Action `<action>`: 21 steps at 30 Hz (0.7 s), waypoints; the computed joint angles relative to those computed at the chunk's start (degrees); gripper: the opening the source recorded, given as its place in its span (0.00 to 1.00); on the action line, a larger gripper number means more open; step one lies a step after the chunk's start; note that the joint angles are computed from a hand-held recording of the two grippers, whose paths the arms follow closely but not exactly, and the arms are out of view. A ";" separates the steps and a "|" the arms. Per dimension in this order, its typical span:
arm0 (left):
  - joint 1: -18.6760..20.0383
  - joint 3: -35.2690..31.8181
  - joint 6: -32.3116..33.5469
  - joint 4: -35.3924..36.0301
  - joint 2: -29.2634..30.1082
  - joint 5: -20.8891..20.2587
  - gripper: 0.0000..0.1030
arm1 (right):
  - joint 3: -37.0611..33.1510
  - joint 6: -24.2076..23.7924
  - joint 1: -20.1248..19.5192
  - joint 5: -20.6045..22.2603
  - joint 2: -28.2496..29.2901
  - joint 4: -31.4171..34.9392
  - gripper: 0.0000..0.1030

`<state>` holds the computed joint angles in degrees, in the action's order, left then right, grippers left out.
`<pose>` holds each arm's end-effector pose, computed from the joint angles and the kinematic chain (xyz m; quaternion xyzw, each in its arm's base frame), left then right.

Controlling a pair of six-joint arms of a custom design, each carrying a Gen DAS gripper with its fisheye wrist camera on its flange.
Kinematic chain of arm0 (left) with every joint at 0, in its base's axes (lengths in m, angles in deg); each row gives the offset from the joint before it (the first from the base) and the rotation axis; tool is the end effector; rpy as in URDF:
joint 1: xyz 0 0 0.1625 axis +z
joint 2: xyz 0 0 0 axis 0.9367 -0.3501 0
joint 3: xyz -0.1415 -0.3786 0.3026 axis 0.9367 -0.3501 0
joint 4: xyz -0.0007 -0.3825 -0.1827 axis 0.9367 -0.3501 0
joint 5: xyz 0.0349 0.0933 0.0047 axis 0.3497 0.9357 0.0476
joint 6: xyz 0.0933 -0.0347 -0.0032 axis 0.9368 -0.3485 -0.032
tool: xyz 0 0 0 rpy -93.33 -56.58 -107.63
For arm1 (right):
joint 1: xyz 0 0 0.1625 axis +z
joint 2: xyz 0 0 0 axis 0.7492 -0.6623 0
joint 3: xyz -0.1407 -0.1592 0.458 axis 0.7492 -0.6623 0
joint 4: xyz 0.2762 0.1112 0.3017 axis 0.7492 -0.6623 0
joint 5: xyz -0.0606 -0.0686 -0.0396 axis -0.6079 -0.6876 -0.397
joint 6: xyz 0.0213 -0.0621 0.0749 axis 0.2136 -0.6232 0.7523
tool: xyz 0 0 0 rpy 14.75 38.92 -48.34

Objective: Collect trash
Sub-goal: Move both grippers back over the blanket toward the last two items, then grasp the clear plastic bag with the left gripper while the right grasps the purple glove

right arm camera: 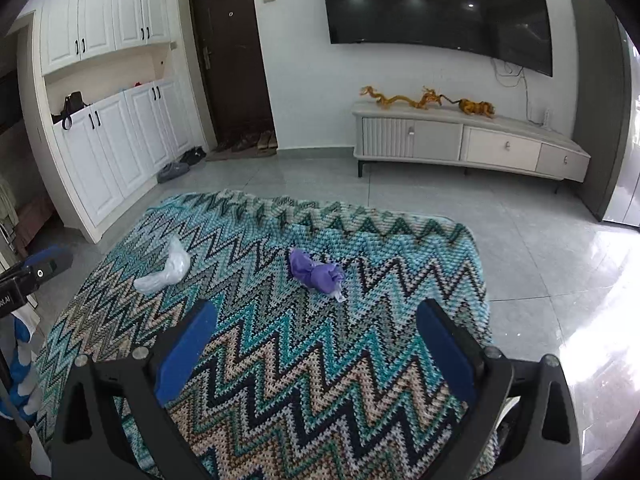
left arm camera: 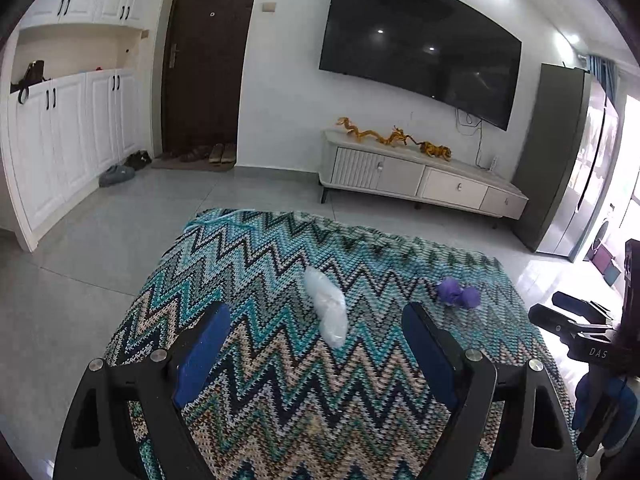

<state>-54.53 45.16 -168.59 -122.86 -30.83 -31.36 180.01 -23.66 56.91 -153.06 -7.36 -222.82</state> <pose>-0.4012 -0.3350 0.2544 -0.1005 0.7463 -0.5330 0.3857 0.2716 -0.5352 0.3357 0.4612 -0.8540 0.2079 0.1214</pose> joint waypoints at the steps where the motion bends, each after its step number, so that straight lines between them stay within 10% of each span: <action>1: 0.48 1.40 1.31 -1.69 -1.13 0.30 0.84 | -0.61 0.23 -0.15 0.10 1.53 0.38 0.98; 9: 8.70 6.12 24.63 -23.42 -3.56 2.12 0.83 | -4.72 0.51 -0.22 0.45 10.73 -0.99 0.97; 21: 15.62 9.28 39.79 -42.89 -2.07 -1.04 0.26 | -8.01 3.43 -1.03 -1.71 14.88 2.04 0.46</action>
